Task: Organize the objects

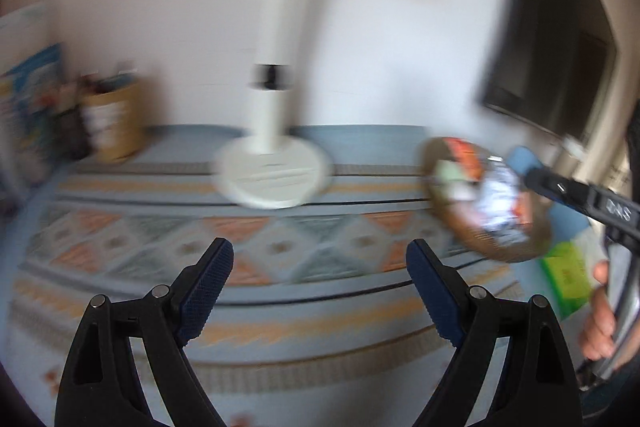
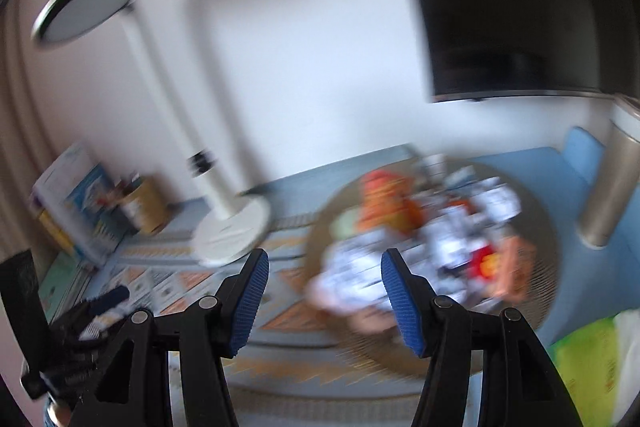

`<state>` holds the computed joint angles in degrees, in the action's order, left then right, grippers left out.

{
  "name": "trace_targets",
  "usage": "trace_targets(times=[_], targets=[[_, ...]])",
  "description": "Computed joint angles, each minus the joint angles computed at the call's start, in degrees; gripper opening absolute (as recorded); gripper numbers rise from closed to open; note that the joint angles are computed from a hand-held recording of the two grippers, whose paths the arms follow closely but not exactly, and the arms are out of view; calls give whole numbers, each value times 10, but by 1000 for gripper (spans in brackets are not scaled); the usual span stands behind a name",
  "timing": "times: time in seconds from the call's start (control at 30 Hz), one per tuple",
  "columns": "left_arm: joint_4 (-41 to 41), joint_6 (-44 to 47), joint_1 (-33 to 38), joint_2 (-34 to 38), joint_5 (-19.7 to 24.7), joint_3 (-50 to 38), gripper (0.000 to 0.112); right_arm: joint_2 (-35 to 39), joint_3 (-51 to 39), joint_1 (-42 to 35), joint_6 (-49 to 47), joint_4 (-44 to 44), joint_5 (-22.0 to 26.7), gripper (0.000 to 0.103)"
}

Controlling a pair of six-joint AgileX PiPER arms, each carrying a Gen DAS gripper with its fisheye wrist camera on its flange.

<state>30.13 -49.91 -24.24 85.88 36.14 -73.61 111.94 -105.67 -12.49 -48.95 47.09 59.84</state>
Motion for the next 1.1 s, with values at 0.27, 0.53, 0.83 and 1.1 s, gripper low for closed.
trace_targets(times=[0.27,0.53,0.83,1.1], targets=[[-42,18,130,-111,9,152,88,-114,243,153,-39,-51,-139,58],[-115,132,205,-69,-38,186,88,-89,331,237,59,-142,-295,58],[-102,156,170,-6,19,147,103,-54,321,250,159,-254,-322,61],[-90,141,170,-2,15,148,103,-52,320,251,176,-266,-321,65]])
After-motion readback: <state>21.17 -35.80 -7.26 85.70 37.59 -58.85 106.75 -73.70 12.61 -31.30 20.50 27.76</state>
